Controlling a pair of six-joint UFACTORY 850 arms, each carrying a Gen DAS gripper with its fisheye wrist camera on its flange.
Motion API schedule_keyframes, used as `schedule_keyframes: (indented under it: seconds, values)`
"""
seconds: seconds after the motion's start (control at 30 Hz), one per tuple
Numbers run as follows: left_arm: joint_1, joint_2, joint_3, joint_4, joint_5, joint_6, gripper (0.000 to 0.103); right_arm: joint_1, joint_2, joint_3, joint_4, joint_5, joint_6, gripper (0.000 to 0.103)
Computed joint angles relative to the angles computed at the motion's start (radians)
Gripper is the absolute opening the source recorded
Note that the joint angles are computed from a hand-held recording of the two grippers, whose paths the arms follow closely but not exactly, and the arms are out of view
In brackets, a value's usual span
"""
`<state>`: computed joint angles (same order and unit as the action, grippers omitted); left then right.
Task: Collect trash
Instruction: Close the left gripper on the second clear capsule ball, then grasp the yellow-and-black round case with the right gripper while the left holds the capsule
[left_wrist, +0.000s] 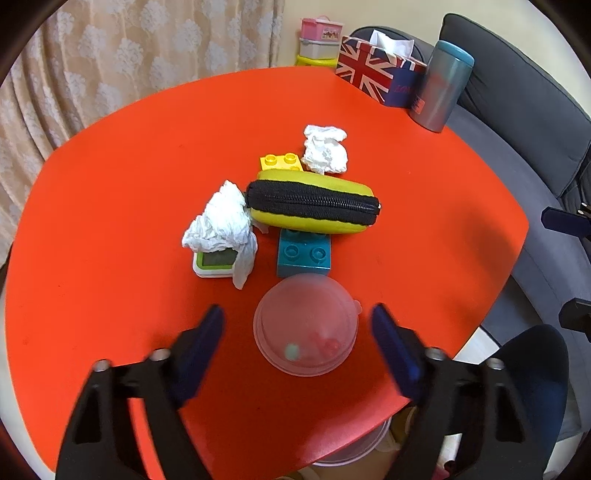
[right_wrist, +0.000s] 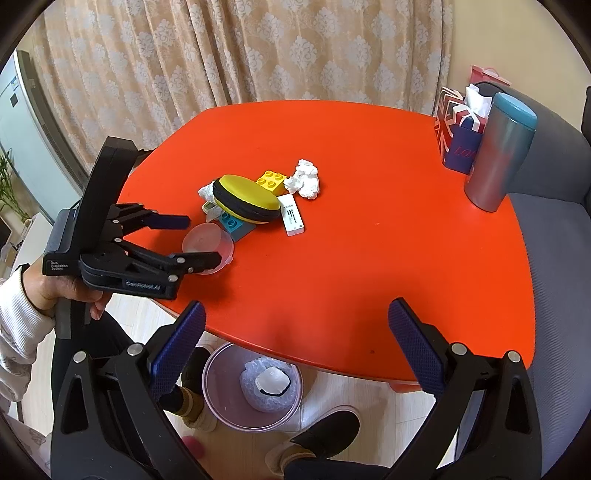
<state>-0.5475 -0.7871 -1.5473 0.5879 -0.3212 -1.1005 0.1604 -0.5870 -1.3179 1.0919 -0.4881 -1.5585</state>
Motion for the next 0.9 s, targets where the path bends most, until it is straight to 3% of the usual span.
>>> schedule_keyframes:
  seconds: [0.07, 0.3, 0.9]
  values:
    - [0.002, -0.001, -0.002, -0.036, 0.002, 0.041, 0.056, 0.001, 0.0, 0.0, 0.001, 0.0, -0.001, 0.097]
    - [0.003, 0.017, 0.022, -0.014, 0.019, 0.016, 0.056, 0.007, -0.003, -0.004, 0.007, 0.002, -0.004, 0.097]
    - [-0.011, 0.137, 0.148, 0.341, 0.017, -0.359, 0.056, 0.061, -0.046, -0.089, -0.014, -0.008, 0.005, 0.097]
